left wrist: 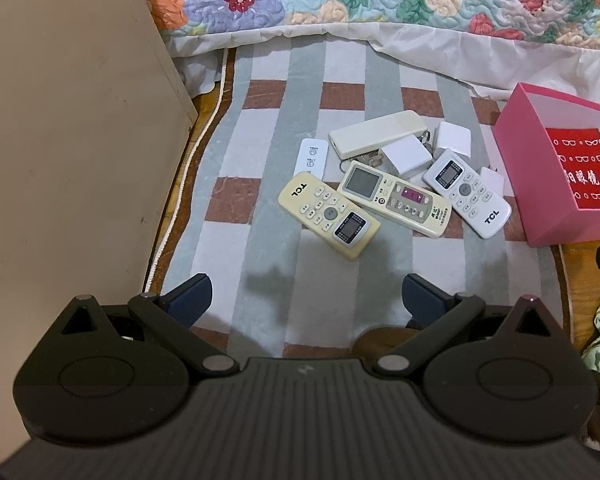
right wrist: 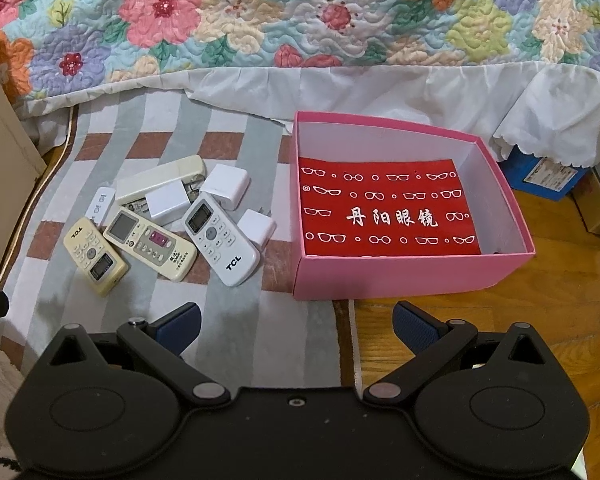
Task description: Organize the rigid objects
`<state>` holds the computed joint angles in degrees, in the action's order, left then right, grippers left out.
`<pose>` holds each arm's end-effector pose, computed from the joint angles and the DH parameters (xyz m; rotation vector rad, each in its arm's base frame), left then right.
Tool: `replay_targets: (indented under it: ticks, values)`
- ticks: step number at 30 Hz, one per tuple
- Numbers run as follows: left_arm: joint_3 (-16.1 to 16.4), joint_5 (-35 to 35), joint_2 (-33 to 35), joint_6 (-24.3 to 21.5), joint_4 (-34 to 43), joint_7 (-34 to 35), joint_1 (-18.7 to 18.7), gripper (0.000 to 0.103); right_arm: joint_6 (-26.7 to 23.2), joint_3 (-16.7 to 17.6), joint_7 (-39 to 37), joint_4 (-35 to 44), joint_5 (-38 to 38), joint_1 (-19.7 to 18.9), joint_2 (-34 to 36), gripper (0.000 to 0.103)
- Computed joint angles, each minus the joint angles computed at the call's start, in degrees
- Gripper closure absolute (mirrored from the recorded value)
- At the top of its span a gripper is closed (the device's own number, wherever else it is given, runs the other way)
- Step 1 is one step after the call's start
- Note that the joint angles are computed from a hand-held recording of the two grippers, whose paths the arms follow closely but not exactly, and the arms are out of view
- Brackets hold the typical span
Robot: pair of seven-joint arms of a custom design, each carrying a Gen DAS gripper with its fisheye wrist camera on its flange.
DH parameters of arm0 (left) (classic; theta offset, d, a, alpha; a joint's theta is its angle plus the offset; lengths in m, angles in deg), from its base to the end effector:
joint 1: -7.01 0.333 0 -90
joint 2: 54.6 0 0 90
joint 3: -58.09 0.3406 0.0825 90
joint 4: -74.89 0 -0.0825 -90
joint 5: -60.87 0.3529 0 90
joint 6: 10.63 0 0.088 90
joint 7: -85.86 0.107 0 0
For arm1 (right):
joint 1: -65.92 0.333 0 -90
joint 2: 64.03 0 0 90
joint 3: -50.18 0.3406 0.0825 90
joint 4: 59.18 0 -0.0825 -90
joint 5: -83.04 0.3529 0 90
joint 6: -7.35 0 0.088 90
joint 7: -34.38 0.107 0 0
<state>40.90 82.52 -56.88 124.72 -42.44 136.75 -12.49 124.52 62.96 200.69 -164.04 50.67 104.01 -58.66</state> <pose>0.4376 -0.3230 0.5320 -1.7579 2.1132 -0.4258 0.3903 0.4256 0.5329 -1.7580 2.1827 -0.6182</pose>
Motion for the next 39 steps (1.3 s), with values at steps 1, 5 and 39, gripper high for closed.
replay_targets:
  ticks: [1, 5, 39]
  values:
    - [0.0, -0.1, 0.08, 0.0, 0.09, 0.04, -0.02, 0.0, -0.04, -0.01, -0.07, 0.04, -0.05, 0.0, -0.02, 0.0]
    - [-0.02, -0.33, 0.05, 0.21, 0.02, 0.04, -0.1, 0.0, -0.19, -0.01, 0.02, 0.04, -0.2, 0.02, -0.15, 0.0]
    - [4.32, -20.6, 13.61, 5.92, 11.93, 8.02, 1.18, 0.004, 54.5, 8.4, -48.01, -3.16, 15.37, -14.85, 14.43, 0.014]
